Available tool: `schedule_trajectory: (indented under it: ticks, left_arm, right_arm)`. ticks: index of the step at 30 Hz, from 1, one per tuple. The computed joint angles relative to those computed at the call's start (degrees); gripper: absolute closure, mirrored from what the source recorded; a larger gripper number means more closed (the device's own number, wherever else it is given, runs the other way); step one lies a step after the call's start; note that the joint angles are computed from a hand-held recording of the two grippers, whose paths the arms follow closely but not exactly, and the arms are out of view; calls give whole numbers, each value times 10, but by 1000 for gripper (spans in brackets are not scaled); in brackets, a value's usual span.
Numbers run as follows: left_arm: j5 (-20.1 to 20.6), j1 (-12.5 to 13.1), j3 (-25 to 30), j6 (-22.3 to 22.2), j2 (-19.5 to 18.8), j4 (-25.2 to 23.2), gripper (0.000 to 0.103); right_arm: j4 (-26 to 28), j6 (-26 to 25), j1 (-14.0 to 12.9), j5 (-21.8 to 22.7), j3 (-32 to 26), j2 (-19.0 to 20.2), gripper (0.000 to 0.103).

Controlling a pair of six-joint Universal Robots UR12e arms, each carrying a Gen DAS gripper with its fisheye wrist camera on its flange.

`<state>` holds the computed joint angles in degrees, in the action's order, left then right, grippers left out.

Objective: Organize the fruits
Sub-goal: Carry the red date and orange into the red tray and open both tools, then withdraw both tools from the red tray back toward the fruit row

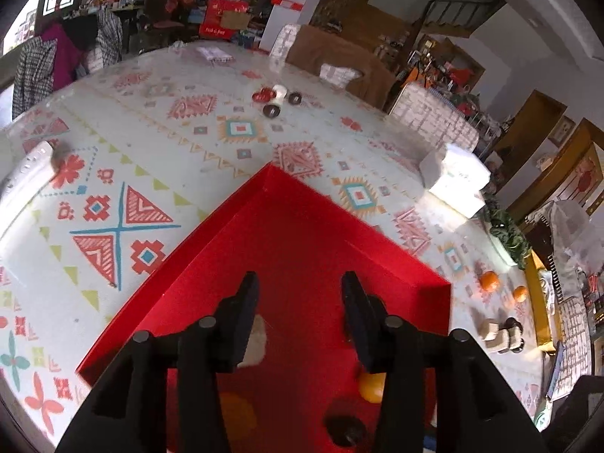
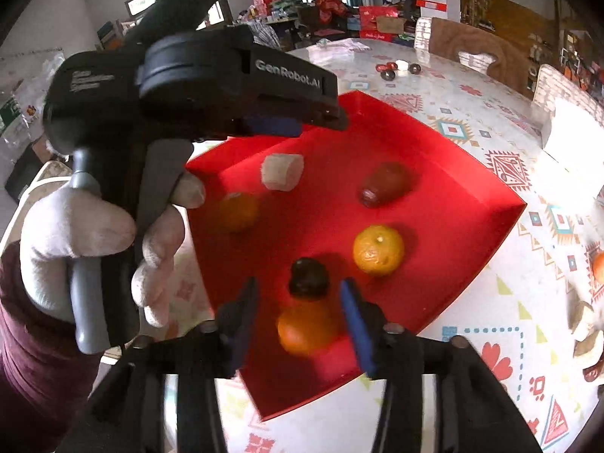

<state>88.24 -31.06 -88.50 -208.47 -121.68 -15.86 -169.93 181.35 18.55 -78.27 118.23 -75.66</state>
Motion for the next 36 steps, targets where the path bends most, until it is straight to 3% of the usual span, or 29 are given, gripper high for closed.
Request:
schedule_trajectory:
  ticks: [7,13,19,23,27,31,36]
  left_arm:
    - [26,-24,-14,14,26,36,47]
    - [23,-50,-13,36,33,58,36]
    - [-7,-72,11,55,17,48,36]
    - [-23,-84,36,61,-2,27,36]
    - [-32,-93,56,68,-16,6,36]
    - [-32,-99,66,75,-25,-8,36]
    - [-30,-106,81,92,-36,-25,36]
  right_arm:
    - [-47,11,-10,4,32,-30,43]
    - [-82,31,-44,-12,87,-75,42]
    - [-97,72,-114,-47,160,-145,42]
    - [-90,119,-185,-49,203,-196,42]
    - [-92,143,-238,-39,229,-224,42]
    - [-92,149,-261,-30,235,-227,42]
    - [-92,141,-266,-31,236,-213,42]
